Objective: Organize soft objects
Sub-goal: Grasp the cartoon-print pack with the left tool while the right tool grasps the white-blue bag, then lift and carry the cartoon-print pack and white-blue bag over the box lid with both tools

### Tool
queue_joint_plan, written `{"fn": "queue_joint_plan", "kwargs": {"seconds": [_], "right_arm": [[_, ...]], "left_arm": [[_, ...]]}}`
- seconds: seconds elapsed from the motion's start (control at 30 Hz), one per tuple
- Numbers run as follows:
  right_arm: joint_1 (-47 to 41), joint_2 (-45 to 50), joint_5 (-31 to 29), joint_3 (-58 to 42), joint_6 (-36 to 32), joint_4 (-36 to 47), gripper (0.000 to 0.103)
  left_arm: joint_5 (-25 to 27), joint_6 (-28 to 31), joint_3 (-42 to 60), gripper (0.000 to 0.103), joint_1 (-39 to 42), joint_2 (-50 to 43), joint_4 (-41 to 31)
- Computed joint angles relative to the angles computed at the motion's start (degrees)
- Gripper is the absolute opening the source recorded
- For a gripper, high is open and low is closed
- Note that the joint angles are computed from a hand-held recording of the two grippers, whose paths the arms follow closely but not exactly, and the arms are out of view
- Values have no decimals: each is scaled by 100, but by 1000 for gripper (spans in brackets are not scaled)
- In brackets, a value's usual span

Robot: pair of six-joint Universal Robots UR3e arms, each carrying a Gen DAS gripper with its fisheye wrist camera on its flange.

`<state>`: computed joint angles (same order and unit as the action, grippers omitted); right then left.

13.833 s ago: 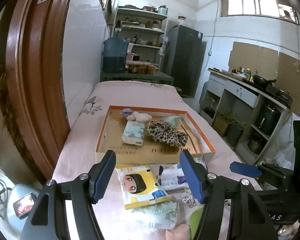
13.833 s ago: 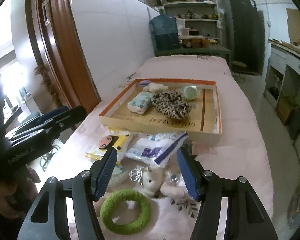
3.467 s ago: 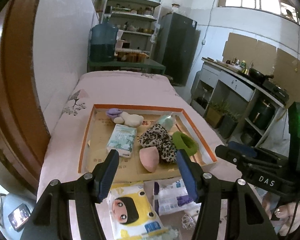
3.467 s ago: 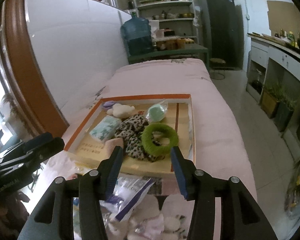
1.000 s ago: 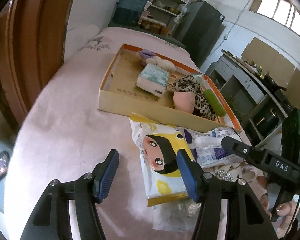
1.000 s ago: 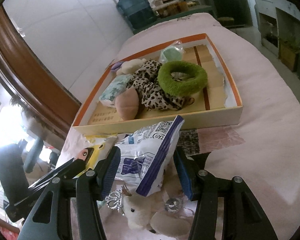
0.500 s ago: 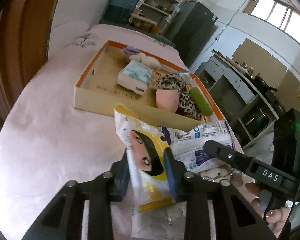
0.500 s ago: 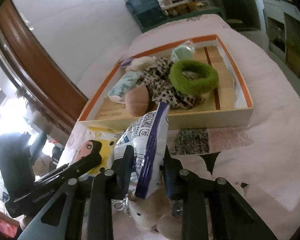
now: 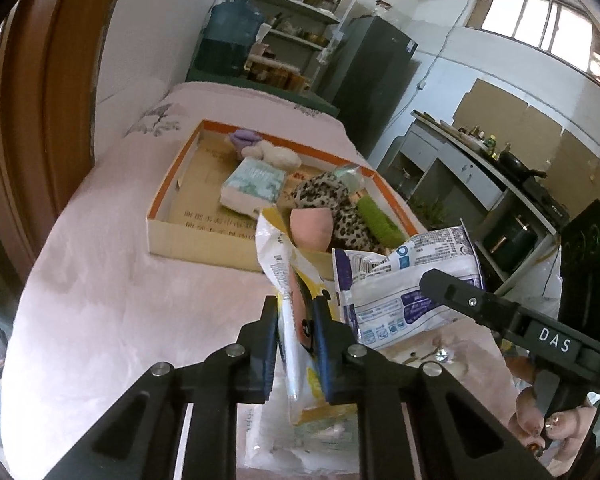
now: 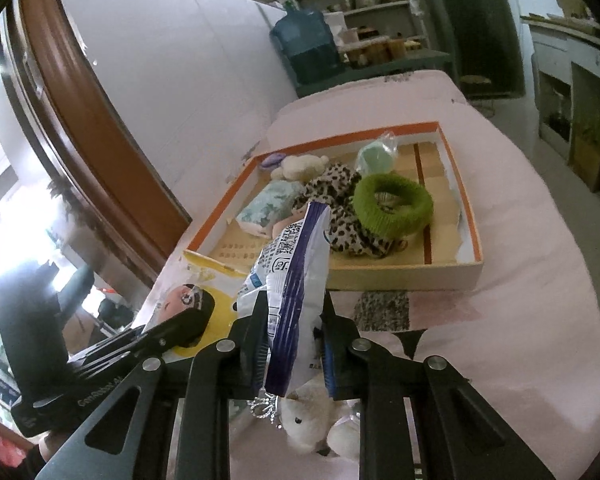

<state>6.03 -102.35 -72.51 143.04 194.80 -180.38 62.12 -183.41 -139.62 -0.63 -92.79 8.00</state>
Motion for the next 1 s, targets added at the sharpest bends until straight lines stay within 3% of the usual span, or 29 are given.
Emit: {"fn": "queue_joint_plan", "kwargs": {"seconds": [0.6, 1.0], "right_arm": [[-311, -1350, -4, -54, -222, 1021, 22], [-646, -1665, 74, -552, -509, 1562, 22]], "left_arm": [[-106, 27, 73, 14, 71, 841, -385], [-1, -72, 915, 14, -120, 757, -574]]}}
